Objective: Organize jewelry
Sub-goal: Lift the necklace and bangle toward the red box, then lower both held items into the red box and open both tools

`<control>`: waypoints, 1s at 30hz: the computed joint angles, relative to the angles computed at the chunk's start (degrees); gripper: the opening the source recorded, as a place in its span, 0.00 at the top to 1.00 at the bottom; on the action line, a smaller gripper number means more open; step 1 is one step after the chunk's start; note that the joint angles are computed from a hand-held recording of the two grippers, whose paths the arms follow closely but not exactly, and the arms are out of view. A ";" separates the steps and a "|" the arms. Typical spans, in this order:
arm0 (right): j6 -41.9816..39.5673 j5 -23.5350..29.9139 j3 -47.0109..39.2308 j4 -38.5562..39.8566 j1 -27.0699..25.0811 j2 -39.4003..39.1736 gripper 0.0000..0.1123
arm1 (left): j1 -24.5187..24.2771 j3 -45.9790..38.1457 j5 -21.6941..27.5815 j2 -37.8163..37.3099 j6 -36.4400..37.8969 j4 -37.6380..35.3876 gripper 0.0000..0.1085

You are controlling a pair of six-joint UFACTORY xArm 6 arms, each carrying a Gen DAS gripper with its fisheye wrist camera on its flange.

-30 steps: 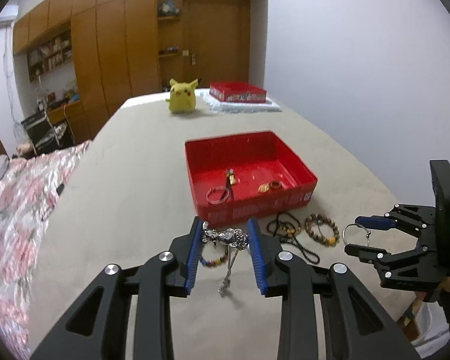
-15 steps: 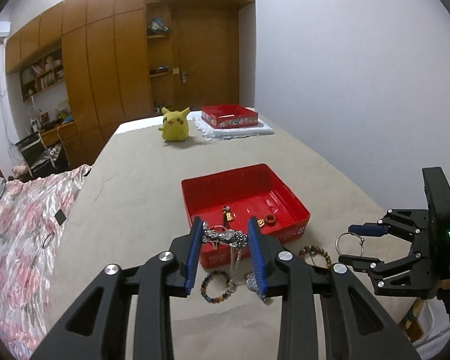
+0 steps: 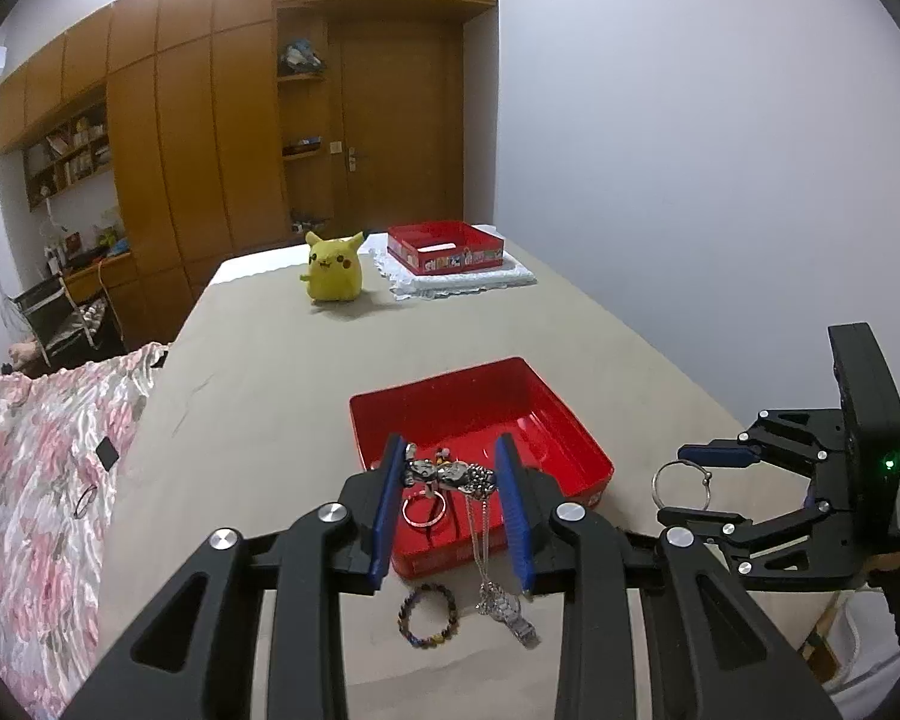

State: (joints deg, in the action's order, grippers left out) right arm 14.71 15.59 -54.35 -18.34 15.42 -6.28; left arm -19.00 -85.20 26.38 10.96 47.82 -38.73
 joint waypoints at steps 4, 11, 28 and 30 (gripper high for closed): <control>-3.62 1.48 -4.28 3.34 -0.66 2.89 0.59 | 0.17 -4.28 1.23 2.61 -1.17 0.94 0.72; -7.85 3.37 -11.72 7.70 -2.33 8.92 0.59 | 0.10 -13.67 2.93 9.00 -5.62 5.76 0.72; -11.03 13.96 -37.46 14.54 -7.00 33.66 0.59 | 0.14 -47.33 16.76 34.23 -16.93 15.23 0.72; -10.65 15.07 -39.72 14.29 -7.10 35.96 0.59 | 0.17 -53.53 19.40 38.83 -18.94 17.00 0.72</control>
State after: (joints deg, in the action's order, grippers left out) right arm 4.06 30.66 -94.07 -4.04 8.32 29.68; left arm -18.83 -138.73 45.78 49.80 28.88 -21.73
